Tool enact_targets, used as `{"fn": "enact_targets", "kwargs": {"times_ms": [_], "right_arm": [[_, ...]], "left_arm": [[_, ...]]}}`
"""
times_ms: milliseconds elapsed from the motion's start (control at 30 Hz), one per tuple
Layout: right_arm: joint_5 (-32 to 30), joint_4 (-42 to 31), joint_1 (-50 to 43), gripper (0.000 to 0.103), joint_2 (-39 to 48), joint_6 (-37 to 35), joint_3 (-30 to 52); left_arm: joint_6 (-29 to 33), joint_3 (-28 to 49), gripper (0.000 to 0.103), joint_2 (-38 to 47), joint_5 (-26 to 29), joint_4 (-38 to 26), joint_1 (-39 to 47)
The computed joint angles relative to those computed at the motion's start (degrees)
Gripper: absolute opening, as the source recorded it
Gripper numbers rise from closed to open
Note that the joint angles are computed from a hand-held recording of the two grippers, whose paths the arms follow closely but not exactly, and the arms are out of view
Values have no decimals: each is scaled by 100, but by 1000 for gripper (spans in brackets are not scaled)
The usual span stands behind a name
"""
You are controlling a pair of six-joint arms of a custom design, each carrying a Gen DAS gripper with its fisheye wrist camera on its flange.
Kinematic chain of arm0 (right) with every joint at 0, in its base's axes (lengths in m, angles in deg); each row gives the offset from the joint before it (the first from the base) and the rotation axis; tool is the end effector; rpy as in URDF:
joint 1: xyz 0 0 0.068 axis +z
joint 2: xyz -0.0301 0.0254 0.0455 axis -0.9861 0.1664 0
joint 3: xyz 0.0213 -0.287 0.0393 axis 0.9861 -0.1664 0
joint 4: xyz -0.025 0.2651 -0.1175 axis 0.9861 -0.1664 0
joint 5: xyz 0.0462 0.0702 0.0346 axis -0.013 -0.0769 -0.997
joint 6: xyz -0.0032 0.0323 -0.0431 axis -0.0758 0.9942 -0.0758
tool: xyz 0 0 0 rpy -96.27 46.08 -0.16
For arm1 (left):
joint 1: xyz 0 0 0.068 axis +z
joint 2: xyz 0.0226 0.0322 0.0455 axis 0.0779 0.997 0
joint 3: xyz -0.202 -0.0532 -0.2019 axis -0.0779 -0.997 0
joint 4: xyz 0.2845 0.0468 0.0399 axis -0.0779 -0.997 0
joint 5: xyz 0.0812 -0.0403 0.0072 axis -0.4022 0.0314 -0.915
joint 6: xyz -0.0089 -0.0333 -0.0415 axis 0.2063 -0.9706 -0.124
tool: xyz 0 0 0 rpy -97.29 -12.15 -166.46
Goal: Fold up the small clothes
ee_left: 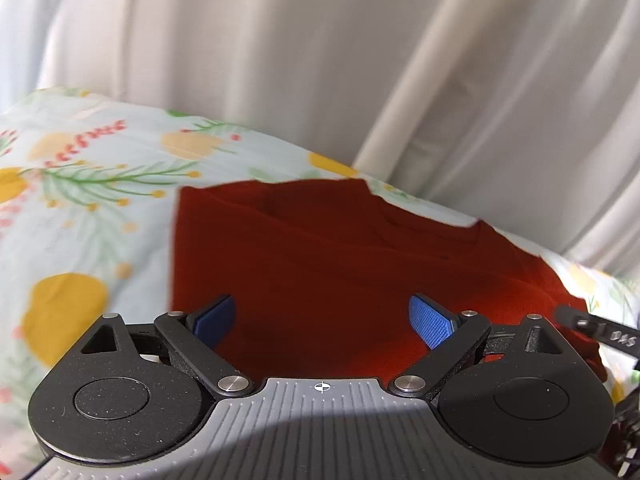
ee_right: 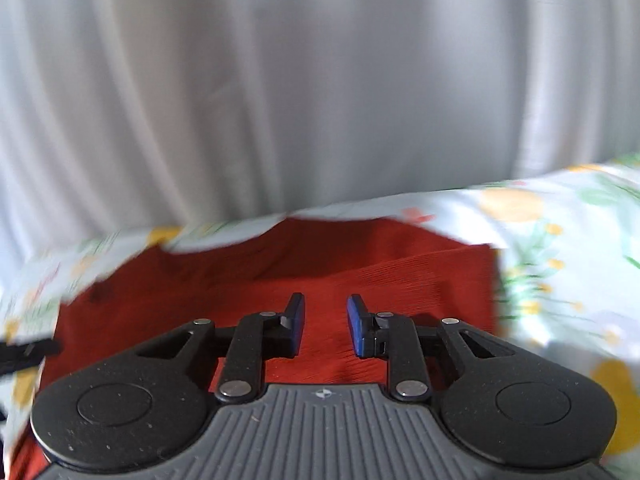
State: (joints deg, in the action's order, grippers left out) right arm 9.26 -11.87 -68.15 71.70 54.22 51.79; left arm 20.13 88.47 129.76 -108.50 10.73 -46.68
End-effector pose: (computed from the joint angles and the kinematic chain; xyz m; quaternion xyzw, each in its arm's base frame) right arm 0.2532 0.0580 0.1283 -0.0407 0.8905 0.1203 0.4368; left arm 0.1969 -0.2106 0.1560 -0.1601 0.8952 -0.0694 0.4100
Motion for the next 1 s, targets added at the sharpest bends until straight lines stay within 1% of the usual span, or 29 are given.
{"fn": "enact_targets", "kwargs": {"times_ms": [67, 100, 133, 167, 233, 300, 333, 367, 400, 433, 467, 500, 567, 667, 700, 767, 800, 900, 1000], "right_arm": [[81, 105, 306, 21, 540, -293, 221], [206, -43, 401, 21, 848, -327, 434], [237, 134, 392, 20, 1059, -342, 473], [360, 367, 376, 16, 1182, -440, 460], [799, 559, 370, 16, 1452, -563, 602], [1032, 723, 231, 16, 1720, -617, 777], [950, 650, 118, 16, 1756, -543, 865], [805, 427, 5, 15, 1753, -386, 988], [632, 92, -101, 15, 1602, -178, 1055], [407, -34, -227, 15, 1407, 18, 993], [197, 17, -364, 18, 1065, 188, 736], [61, 54, -526, 24, 806, 323, 522], [-148, 14, -907, 32, 381, 592, 166], [-524, -175, -1400, 34, 183, 934, -58], [-583, -196, -1471, 35, 180, 956, -89], [-297, -295, -1403, 36, 94, 979, -110], [-301, -286, -1429, 38, 4, 1023, -171], [-611, -312, -1519, 40, 213, 1179, -102], [-676, -141, -1541, 40, 415, 1402, -40]], "left_arm": [[225, 307, 97, 502, 26, 30, 51], [323, 423, 97, 699, 16, 54, 79], [407, 503, 97, 866, -17, 103, 104], [505, 574, 97, 1019, -43, 160, 145], [593, 759, 98, 1296, -215, 103, 187], [713, 871, 101, 1493, -191, 115, 284], [769, 865, 101, 1527, -236, 164, 292], [785, 850, 101, 1498, -205, 159, 300], [783, 747, 101, 1377, -148, 193, 301], [757, 645, 101, 1257, -94, 209, 297], [706, 557, 101, 1135, -48, 182, 285], [656, 430, 101, 995, -15, 206, 264], [517, 232, 101, 788, 14, 230, 211], [334, 153, 101, 690, -34, 135, 88], [292, 193, 101, 711, -75, 49, 41], [225, 308, 101, 759, -80, -151, -21], [235, 347, 101, 777, -64, -193, -36], [215, 420, 101, 782, -10, -329, -37], [126, 376, 101, 685, 95, -350, -7]]}}
